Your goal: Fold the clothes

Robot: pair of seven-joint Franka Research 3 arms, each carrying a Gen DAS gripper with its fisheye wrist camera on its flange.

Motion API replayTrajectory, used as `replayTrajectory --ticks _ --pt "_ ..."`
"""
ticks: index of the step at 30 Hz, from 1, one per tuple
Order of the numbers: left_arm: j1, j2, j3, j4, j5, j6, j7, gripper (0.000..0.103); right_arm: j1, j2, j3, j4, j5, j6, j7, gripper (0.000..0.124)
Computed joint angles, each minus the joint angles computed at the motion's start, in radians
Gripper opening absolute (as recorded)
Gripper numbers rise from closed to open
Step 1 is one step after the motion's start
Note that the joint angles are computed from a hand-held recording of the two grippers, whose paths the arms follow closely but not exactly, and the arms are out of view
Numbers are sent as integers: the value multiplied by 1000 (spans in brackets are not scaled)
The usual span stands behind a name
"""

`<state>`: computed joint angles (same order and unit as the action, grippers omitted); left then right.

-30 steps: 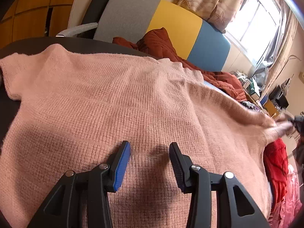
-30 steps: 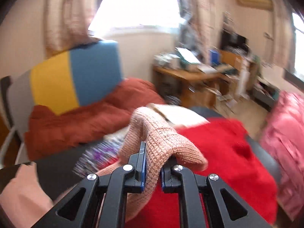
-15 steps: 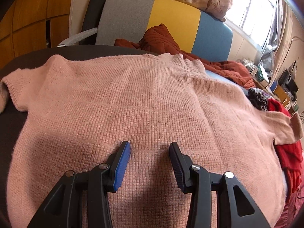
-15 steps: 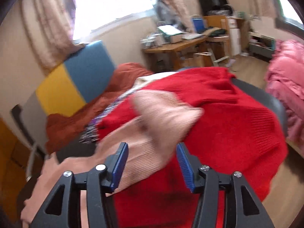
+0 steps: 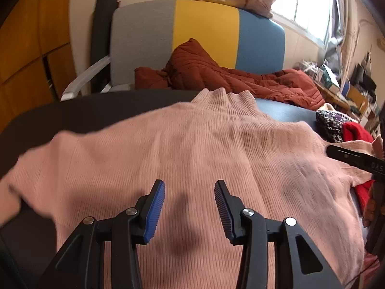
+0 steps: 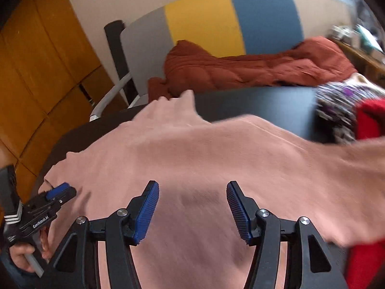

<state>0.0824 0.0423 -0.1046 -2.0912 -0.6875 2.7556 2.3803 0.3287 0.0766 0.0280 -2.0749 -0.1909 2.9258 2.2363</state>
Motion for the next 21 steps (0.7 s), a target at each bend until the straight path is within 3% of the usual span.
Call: replayTrajectory --ticks 5,9,12,21 --pt "-9 134 -30 131 135 19 -102 43 31 142 -45 162 -28 -70 6 59" --pt "-8 246 -56 234 236 18 -216 43 72 237 -111 268 -106 -162 52 58" --pt "-24 310 -55 282 317 61 -327 47 118 281 -172 313 -213 -173 119 59" --pt "-54 437 -34 440 559 78 -581 50 97 432 -187 538 -221 -266 64 82"
